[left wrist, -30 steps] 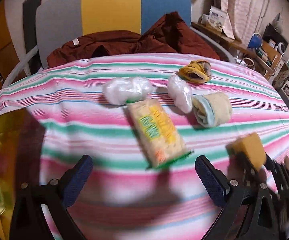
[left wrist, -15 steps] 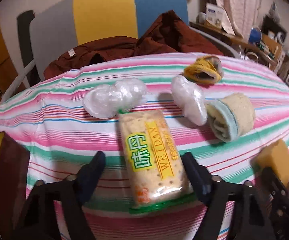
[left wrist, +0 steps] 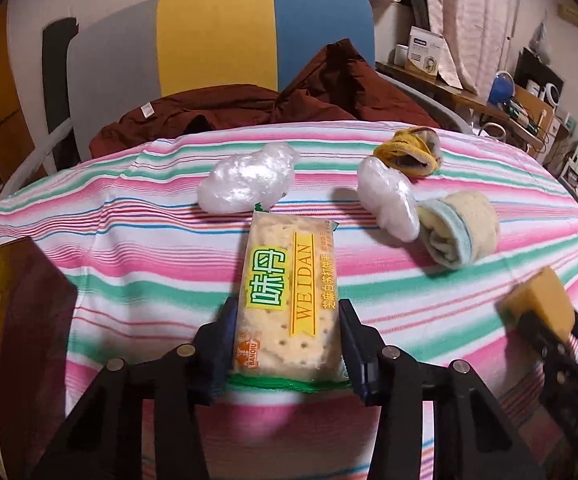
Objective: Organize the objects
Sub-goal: 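Carry the cracker pack with the left gripper over the gold tray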
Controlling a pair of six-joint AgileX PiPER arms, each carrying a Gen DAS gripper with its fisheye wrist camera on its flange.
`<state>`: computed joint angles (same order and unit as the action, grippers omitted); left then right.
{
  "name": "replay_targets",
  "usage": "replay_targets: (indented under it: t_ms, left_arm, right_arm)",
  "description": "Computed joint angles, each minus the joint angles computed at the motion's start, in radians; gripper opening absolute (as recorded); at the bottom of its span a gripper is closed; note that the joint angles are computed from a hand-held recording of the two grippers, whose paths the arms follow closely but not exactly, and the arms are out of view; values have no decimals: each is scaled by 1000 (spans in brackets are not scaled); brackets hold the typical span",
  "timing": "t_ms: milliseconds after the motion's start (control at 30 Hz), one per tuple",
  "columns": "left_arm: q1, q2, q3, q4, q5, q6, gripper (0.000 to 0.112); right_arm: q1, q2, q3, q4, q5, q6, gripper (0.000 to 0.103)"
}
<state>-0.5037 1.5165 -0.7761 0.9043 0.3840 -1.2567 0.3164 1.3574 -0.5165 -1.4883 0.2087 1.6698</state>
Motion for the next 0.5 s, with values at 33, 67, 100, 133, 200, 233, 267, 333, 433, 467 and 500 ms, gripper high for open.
replay_targets:
  t_ms: [33, 67, 100, 133, 200, 233, 267, 333, 433, 467, 500]
  left_arm:
    - [-7, -13, 16, 21, 0, -22, 48]
    - [-10, -25, 32, 38, -2, -42, 48]
    - [-13, -38, 48, 55, -3, -64, 48]
    - [-16, -57, 68, 70, -4, -86, 48]
    - [-25, -86, 99, 104, -1, -130, 48]
    - [-34, -107, 121, 127, 5, -160, 48]
    - [-37, -122, 137, 138, 3, -173, 48]
    - [-41, -154, 168, 154, -2, -194, 48]
    - [-49, -204, 209, 172, 8, -223, 48]
    - [-53, -219, 216, 160, 14, -214, 48]
    - [-55, -235, 223, 149, 17, -203, 48]
  right_arm:
    - [1, -3, 2, -7, 4, 9, 55]
    - [5, -6, 5, -22, 15, 31, 55]
    - [3, -9, 8, -36, 15, 49, 55]
    - [-2, -12, 10, -47, 11, 62, 55]
    - [-15, -20, 16, -73, 3, 93, 55]
    - [-17, -20, 16, -72, 2, 94, 55]
    - [-20, -18, 14, -63, 3, 87, 55]
    - [-14, -15, 12, -50, 13, 78, 55]
    - [10, -14, 10, -38, 46, 71, 55]
    - [23, -14, 11, -41, 64, 77, 55]
    - [35, -15, 11, -43, 80, 82, 55]
